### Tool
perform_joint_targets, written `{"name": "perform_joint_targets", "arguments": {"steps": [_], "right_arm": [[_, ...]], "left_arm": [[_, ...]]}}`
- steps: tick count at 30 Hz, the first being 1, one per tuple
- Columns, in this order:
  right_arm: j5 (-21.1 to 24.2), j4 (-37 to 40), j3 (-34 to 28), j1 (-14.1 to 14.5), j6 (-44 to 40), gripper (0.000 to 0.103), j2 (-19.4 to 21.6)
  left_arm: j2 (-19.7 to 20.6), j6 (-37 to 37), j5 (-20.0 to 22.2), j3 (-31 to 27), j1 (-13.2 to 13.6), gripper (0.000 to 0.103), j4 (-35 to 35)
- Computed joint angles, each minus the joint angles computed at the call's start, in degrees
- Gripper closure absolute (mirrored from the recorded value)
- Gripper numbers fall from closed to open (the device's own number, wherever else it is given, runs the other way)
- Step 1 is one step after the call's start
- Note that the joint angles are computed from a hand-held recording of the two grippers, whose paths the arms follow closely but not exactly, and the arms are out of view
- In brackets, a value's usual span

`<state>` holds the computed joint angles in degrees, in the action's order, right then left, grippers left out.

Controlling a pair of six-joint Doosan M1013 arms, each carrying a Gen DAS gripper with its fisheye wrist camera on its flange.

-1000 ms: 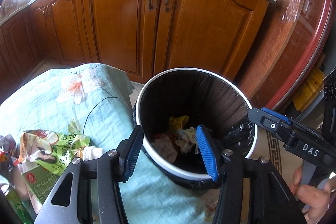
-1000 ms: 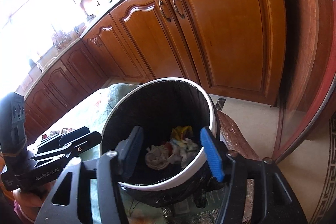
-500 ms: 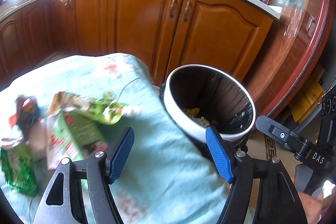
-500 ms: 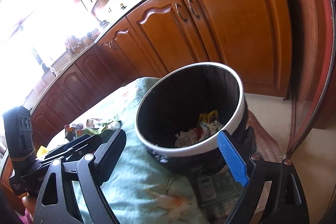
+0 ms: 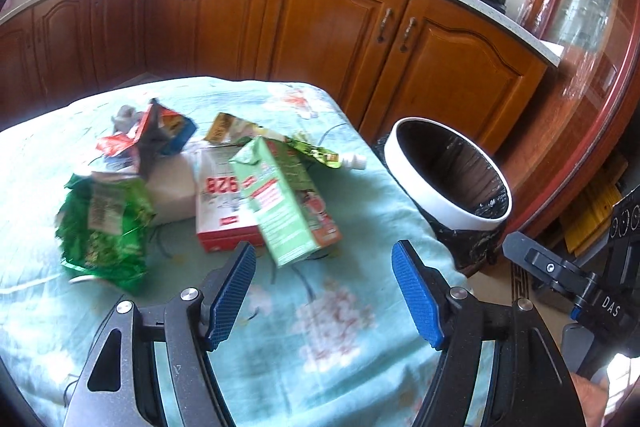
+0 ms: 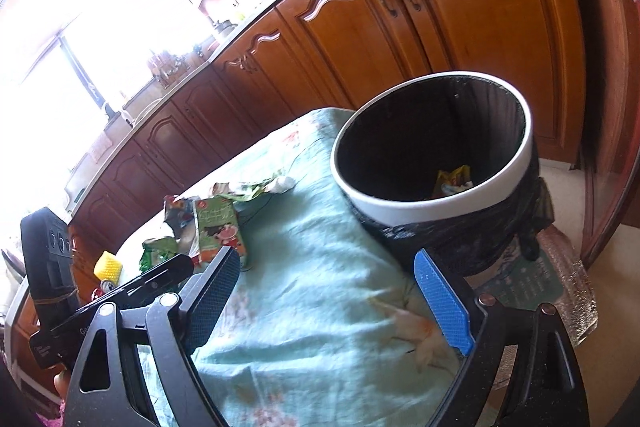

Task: Collect trash
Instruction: 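Move both open tools back over the table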

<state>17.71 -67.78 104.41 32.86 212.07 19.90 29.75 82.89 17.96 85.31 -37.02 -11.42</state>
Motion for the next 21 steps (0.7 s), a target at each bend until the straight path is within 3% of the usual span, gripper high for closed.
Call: {"name": "perform_joint_targets", "arguments": {"steps": [13,21], "right_arm": [[-3.56,10.51,-4.41,1.45,-13.41,0.013,3.04],[-6.11,21.24,-7.14,1.05,-26.45,0.013,4.92]], "left_arm": [[-5.33,-9.86,-3.32,8.00,2.36,0.033,6.23],[-7.14,-18.08,-4.28,10.30,3.81,0.033,12.42]]}}
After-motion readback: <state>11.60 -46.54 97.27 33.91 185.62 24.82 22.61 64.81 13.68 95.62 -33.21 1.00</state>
